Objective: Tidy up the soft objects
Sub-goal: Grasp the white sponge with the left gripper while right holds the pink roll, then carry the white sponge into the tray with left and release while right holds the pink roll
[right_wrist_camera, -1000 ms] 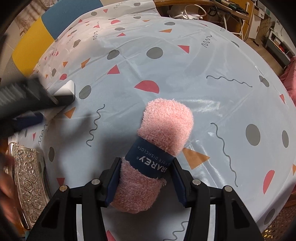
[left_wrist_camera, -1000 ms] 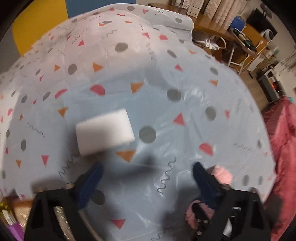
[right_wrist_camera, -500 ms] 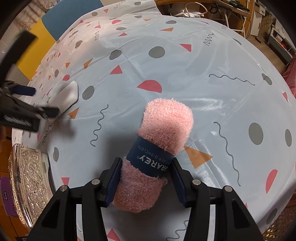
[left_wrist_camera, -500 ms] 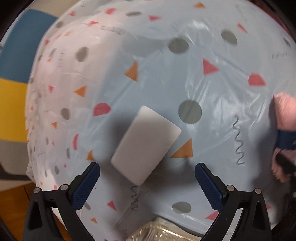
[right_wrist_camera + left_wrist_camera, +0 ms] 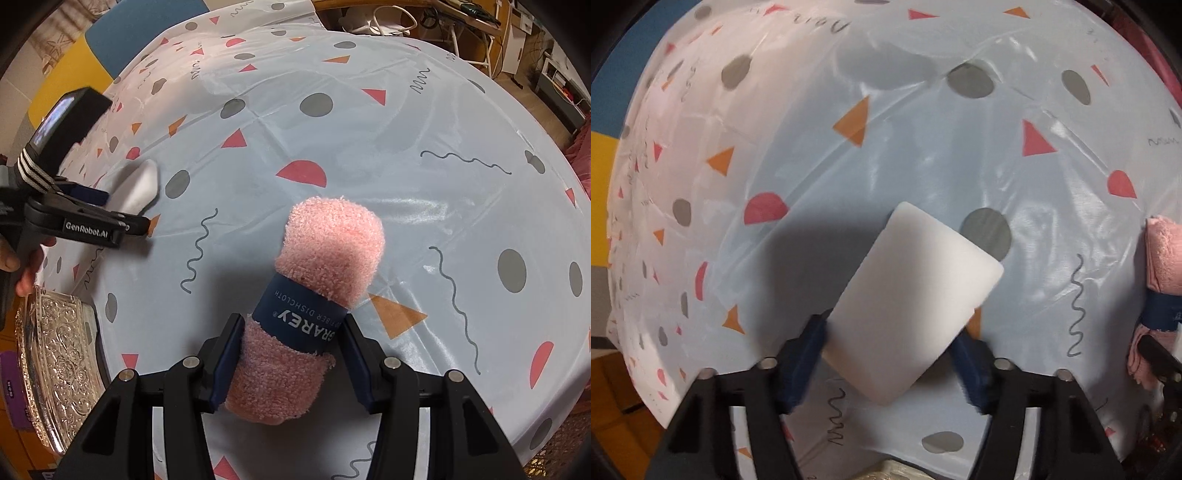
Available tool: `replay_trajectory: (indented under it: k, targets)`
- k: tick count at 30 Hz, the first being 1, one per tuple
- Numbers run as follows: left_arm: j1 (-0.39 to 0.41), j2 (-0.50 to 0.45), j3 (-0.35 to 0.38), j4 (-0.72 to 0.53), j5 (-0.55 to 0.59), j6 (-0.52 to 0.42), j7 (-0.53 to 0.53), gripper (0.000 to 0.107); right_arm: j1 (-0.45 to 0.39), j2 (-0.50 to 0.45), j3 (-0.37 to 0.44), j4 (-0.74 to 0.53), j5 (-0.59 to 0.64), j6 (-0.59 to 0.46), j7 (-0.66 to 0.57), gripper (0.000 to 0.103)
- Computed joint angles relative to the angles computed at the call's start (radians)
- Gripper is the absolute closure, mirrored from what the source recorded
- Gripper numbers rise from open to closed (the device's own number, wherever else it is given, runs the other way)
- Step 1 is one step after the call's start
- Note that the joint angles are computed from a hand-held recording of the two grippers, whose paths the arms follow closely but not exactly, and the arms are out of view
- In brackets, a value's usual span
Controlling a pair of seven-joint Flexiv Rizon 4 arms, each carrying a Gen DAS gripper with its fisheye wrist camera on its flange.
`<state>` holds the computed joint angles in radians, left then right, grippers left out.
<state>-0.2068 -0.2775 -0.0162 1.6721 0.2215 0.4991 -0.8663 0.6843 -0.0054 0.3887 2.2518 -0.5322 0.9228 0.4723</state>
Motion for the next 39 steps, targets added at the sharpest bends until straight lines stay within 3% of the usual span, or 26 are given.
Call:
replay_trajectory:
  k: [7, 20, 30, 39]
  targets:
    - [-0.005, 0.056, -0.003, 0.032, -0.027, -0.030, -0.060, 0.049, -0.001, -0.003, -0.001, 0.001, -0.001, -0.003, 0.002, 0.050]
    - [0.044, 0.325, -0.005, 0.129, -0.240, -0.011, -0.142, 0.048, 0.023, -0.035, -0.005, -0.048, -0.002, -0.091, -0.059, 0.050]
    - [0.144, 0.472, 0.074, 0.131, -0.386, 0.003, -0.054, 0.047, 0.039, -0.053, -0.008, -0.073, -0.008, -0.143, -0.090, 0.050]
    - [0.258, 0.568, 0.199, 0.208, -0.514, 0.017, 0.082, 0.046, 0.053, -0.081, -0.014, -0.109, -0.017, -0.199, -0.129, 0.050]
